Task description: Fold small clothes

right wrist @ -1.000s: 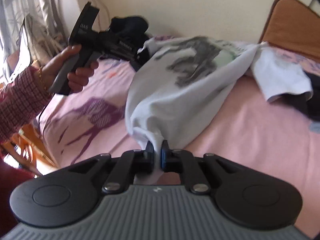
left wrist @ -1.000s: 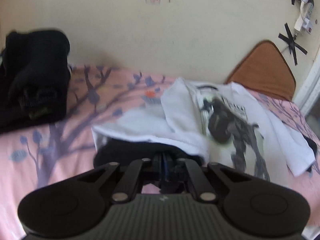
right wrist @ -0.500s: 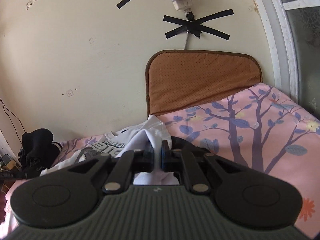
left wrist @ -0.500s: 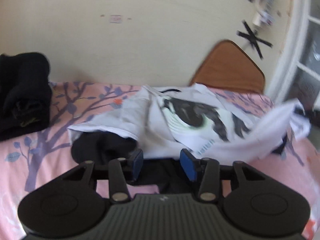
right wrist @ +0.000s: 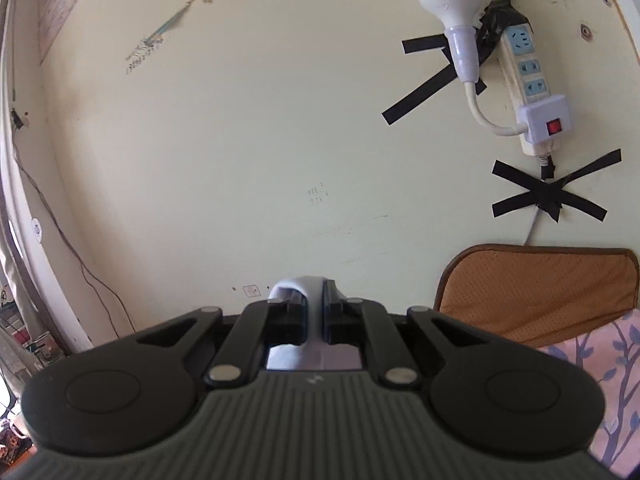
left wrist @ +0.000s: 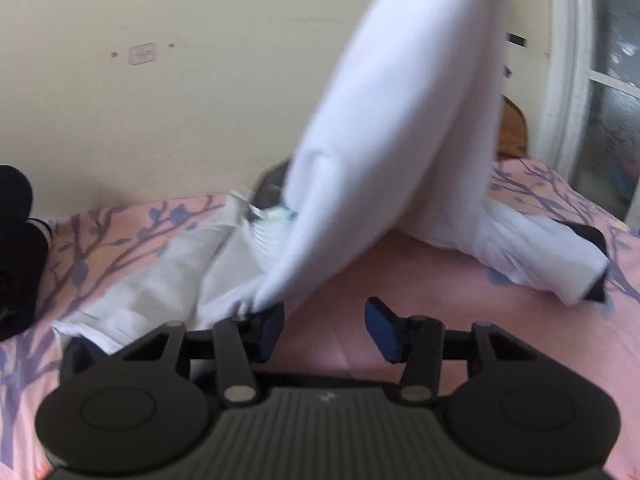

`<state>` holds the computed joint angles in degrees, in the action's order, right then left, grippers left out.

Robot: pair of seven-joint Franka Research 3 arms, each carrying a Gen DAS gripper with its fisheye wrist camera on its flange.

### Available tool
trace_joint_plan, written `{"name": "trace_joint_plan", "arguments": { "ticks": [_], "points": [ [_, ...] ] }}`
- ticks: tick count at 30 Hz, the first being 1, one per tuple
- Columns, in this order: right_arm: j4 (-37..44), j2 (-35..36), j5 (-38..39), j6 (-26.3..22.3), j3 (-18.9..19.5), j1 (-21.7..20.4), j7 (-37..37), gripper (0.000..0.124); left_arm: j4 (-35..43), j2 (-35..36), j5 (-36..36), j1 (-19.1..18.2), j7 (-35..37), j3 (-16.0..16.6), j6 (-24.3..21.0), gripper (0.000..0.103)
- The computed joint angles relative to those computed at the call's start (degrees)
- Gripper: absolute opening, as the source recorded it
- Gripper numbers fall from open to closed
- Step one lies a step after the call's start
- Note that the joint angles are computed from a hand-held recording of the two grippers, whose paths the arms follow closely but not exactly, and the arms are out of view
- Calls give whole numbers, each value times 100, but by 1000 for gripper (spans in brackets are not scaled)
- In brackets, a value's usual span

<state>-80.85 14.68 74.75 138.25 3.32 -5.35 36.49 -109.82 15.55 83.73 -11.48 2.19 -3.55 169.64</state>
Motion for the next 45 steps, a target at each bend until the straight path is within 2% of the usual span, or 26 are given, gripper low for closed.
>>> {"name": "trace_joint_plan", "arguments": {
  "ticks": [2,4,6,7,9,12,15,17,19,21,24,26,27,28,29,30,31,33,34,36,38,40,42,43,44,45],
  "points": [
    [518,425,-532,147,-32,148,590,10,114,-3,197,-8,-259,119,-486,45],
    [1008,852,-1106,232,-29,242,1182,10,229,44,-97,144,-196,152,-770,28],
    [1319,1122,-1422,112,32,219,1595,10,240,44,-788,440,22,157,-482,21],
    [1392,1198,-1503,25,91,179,1720,10,190,-3,-961,534,-58,202,-256,20],
    [1385,1238,-1647,22,225,116,1691,10,72,-146,-803,518,-479,333,-46,21],
    [1428,1307,-1972,65,303,118,1684,11,-112,-405,201,337,-1448,317,6,26],
    [1709,1487,-2247,-6,332,106,2012,11,-186,-461,795,263,-1465,3,69,28],
    [1878,1551,-2299,-52,408,64,2102,11,-136,-374,982,234,-1423,-172,205,33],
    [1925,1521,-2298,-78,484,24,2080,11,-22,-221,770,72,-918,-326,-149,55],
    [1900,1443,-2245,-126,548,-18,2024,11,265,73,336,-116,-163,-396,-564,60],
    [1664,1183,-1997,-227,626,-107,1783,11,977,702,-778,-305,843,-380,-1169,60],
    [1514,1017,-1838,-275,611,-129,1610,11,1378,1027,-1367,-321,1177,-334,-1348,40],
    [1445,943,-1753,-295,592,-136,1560,11,1472,1122,-1777,-209,1456,-390,-1190,7],
    [1406,896,-1676,-326,567,-140,1532,11,1455,1146,-2208,-36,1738,-488,-911,2],
    [1382,868,-1639,-329,531,-128,1509,11,1315,1056,-2348,38,1695,-461,-581,2],
    [1346,837,-1624,-318,492,-112,1485,11,1103,866,-2131,-51,1352,-246,-261,2],
    [1320,820,-1612,-314,456,-103,1478,11,878,628,-1617,-254,846,95,39,2],
    [1272,805,-1530,-352,414,-127,1457,11,466,89,-149,-619,-470,691,431,2],
    [1251,803,-1501,-363,393,-133,1480,11,280,-182,541,-616,-1092,764,504,2],
    [1243,819,-1412,-459,376,-172,1555,11,-112,-675,1098,-497,-1580,722,366,2],
    [1248,819,-1350,-539,363,-190,1665,11,-436,-1062,1364,-392,-1692,624,-69,2],
    [1267,809,-1292,-559,364,-194,1668,11,-610,-1233,980,-261,-1383,516,-662,2],
    [1272,834,-1289,-120,371,-82,1434,12,-547,-1154,9,-29,-835,434,-631,2],
    [1320,928,-1641,479,276,153,1243,13,-521,-1101,-349,91,-637,382,-477,2],
    [1363,1069,-2366,1061,-19,524,1453,26,-520,-1078,-467,174,-594,313,-392,2],
    [1398,1225,-3204,1359,-514,946,2065,40,-560,-1100,-429,241,-639,248,-374,3]
  ]
}}
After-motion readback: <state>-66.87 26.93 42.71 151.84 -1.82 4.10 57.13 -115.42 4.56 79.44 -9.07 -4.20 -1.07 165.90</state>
